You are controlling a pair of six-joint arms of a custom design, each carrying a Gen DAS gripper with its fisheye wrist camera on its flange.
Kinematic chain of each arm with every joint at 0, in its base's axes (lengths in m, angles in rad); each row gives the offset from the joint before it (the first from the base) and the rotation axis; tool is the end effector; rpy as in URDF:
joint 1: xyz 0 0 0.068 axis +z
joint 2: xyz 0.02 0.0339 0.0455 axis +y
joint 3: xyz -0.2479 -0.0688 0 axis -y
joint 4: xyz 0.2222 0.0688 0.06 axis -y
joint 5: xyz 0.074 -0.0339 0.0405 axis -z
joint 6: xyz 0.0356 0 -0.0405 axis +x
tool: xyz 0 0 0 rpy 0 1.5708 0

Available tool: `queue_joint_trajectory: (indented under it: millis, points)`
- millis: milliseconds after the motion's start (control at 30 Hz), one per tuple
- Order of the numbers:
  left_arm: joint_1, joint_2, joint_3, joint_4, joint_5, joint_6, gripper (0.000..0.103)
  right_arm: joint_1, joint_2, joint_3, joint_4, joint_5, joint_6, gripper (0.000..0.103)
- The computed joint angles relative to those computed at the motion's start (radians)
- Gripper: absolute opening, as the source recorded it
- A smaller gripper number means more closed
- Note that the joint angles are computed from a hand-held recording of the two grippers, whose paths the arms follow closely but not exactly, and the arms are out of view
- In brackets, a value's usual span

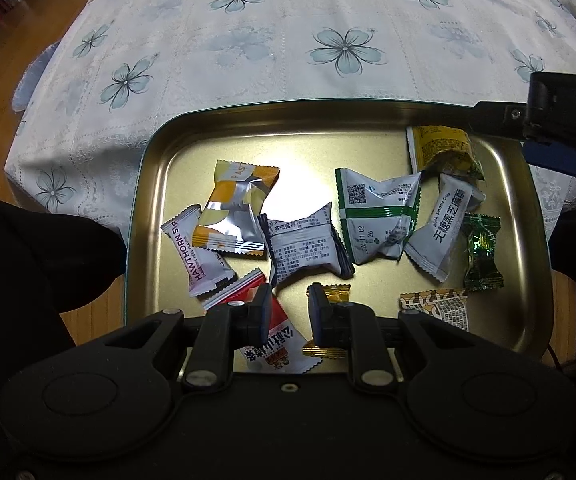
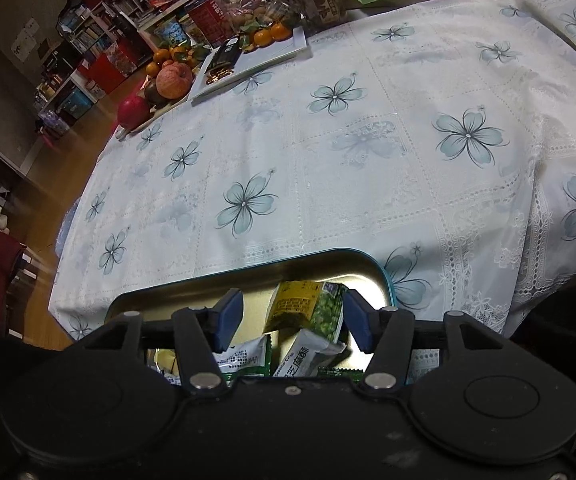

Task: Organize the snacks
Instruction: 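Open the left tool to drop the gold candy while the right tool releases the pea pack, then lift both open tools away from the tray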

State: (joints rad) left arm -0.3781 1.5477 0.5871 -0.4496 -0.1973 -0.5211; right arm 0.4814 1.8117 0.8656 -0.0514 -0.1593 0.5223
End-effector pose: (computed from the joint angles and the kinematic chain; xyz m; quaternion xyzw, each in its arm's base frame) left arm 0.1961 -0.0704 0.1061 -0.0787 0.9888 0.0537 0.1146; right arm 0.2783 0.1518 0.1174 -0.0029 0.9564 0.2025 0.2104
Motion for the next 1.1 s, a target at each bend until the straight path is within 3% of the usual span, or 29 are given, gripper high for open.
queue_joint_trajectory:
  millis: [200,767,1100]
  points:
    - [-0.015,-0.036,-0.03,0.019,-0.033,-0.005,0.029,0.016,-0.019,-0.015,-0.007,0.039,0.004,0.058]
    - [-0.036,-0.247,-0.264,0.176,-0.079,-0.013,0.029,0.184,-0.226,-0.263,0.025,0.216,0.139,0.058]
    - [-0.103,-0.379,-0.334,0.156,-0.153,-0.073,0.03,0.359,-0.345,-0.353,-0.023,0.317,0.23,0.057]
